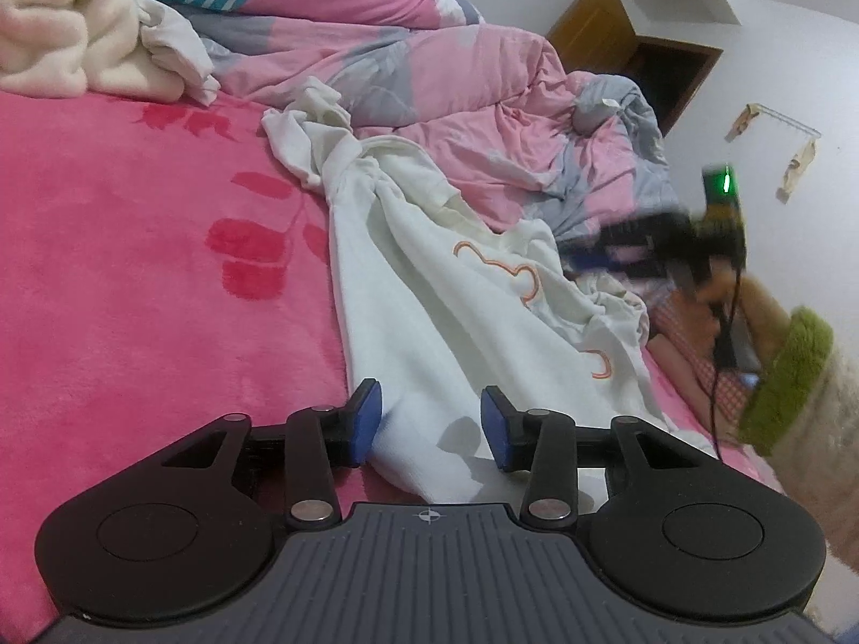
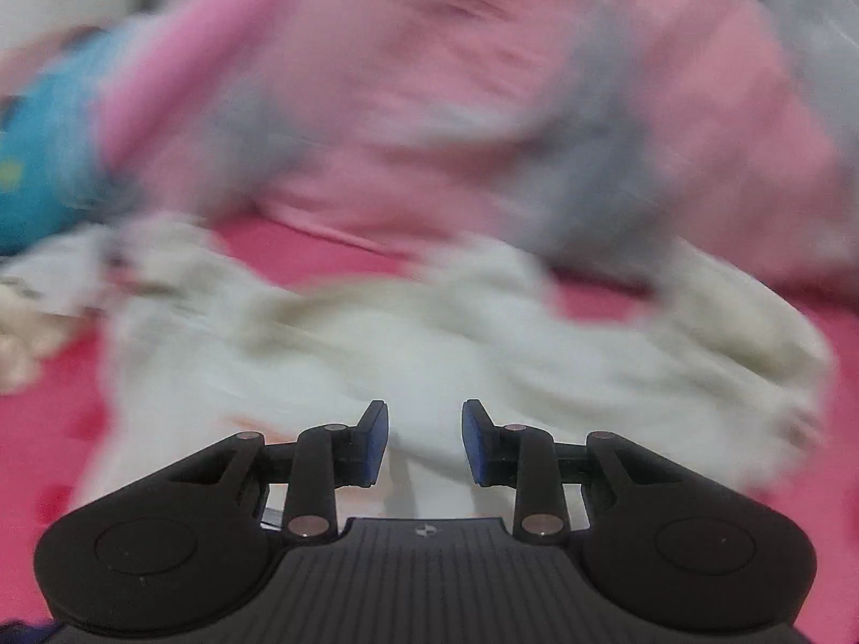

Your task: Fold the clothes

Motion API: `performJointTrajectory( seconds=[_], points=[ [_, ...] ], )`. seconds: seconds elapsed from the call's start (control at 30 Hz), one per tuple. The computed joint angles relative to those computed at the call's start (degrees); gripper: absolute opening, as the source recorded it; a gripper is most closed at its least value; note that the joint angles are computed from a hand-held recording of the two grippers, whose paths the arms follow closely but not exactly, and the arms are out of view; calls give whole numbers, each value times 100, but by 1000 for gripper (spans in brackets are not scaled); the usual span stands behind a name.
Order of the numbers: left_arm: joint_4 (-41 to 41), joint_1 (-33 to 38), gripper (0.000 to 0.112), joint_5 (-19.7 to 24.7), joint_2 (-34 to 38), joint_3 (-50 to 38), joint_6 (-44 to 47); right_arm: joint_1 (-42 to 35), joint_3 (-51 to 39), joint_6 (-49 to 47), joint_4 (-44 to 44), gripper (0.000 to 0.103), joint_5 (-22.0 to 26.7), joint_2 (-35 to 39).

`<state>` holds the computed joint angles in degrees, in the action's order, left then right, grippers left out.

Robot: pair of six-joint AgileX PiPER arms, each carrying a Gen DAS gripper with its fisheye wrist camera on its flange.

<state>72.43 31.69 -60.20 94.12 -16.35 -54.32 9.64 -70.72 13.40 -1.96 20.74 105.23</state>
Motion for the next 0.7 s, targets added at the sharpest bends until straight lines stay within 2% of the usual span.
performJointTrajectory(
  seconds=[0.03, 0.1, 0.13, 0.2, 0.3, 0.37, 0.43, 0.5, 0.53, 0.63, 0.7],
  points=[
    [-5, -8, 42, 3, 12, -12, -4, -140, -129, 256, -224, 33, 239, 150],
    [-8, -24, 42, 13, 24, -32, -21, -289, -537, 1128, -1116, 32, 420, 715],
    [-2, -26, 42, 18, 21, -37, -35, -384, -726, 1362, -1354, 32, 312, 1003],
    [1, -35, 42, 32, 6, -41, -58, -621, -1042, 1664, -1142, 31, -114, 1393],
    [16, -35, 42, 50, -17, -43, -91, -917, -1432, 1208, 53, 30, 12, 1516],
    [17, -37, 42, 59, -36, -40, -110, -1116, -1014, 266, 1127, 30, -207, 1193],
    [22, -38, 42, 62, -46, -37, -123, -1313, -85, -879, 2273, 31, -582, 450],
    [39, -36, 42, 64, -49, -42, -144, -1588, 930, -2025, 3334, 32, -573, -647],
    [49, -35, 42, 66, -50, -46, -155, -1862, 1350, -2598, 3815, 32, -263, -1220],
    [79, -19, 43, 68, -62, -47, -165, -3348, 2270, -4317, 5083, 37, 1422, -2869],
    [82, -19, 43, 77, -66, -52, -169, -4494, 2791, -4820, 5380, 44, 2563, -3788]
  ],
)
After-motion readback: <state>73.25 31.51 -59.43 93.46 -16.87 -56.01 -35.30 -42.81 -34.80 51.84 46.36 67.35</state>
